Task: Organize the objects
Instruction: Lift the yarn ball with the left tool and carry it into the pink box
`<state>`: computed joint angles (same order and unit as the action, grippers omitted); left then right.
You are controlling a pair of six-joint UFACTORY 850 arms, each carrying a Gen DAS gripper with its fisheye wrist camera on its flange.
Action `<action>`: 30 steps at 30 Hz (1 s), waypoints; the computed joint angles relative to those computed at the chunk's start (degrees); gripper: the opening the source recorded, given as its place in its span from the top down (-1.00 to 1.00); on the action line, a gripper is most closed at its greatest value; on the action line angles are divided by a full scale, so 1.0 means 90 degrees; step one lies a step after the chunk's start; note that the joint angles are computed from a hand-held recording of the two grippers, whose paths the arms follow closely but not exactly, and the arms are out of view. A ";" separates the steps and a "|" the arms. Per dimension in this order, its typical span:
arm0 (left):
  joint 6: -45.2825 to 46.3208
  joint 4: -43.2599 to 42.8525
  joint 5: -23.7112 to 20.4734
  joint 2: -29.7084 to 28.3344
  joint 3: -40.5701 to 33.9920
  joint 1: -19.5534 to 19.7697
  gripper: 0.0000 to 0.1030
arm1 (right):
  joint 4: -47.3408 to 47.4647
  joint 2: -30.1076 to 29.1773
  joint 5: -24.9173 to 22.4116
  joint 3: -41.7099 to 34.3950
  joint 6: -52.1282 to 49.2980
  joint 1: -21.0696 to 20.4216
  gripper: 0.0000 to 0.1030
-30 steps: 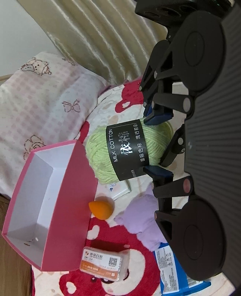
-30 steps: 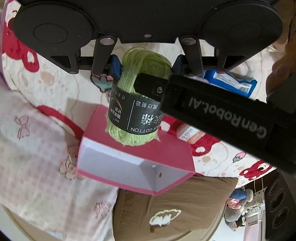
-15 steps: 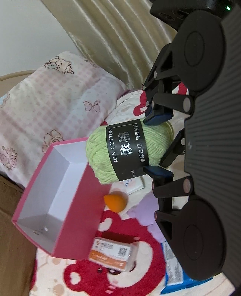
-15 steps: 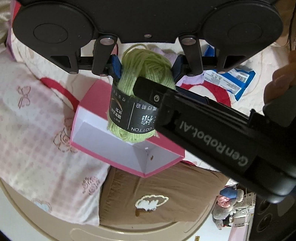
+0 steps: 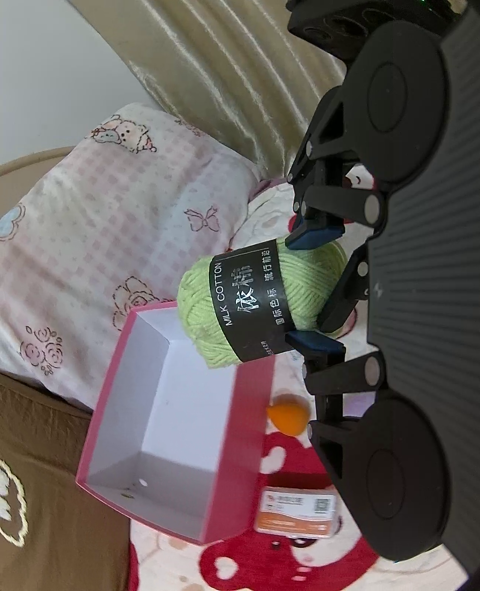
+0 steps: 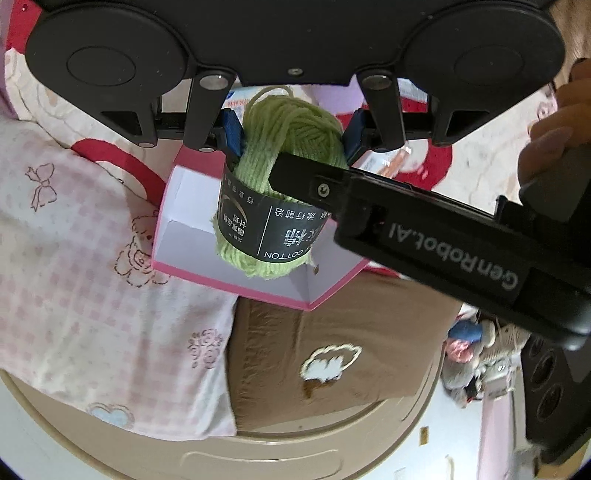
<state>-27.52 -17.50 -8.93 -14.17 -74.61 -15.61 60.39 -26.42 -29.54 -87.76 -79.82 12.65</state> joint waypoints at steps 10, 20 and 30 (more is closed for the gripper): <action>0.1887 -0.1639 -0.0717 -0.0612 -0.1115 0.0521 0.10 | -0.1693 -0.1278 -0.1144 -0.2367 0.2197 -0.0014 -0.14; 0.4169 -0.3671 -0.1118 -0.1361 -0.1679 0.0995 0.09 | -0.0701 -0.1812 -0.0675 -0.2713 0.1578 -0.0033 -0.12; 0.4474 -0.3695 -0.1273 -0.2375 -0.2614 0.1189 0.10 | -0.0748 -0.2561 0.0053 -0.3309 0.1699 0.0099 -0.06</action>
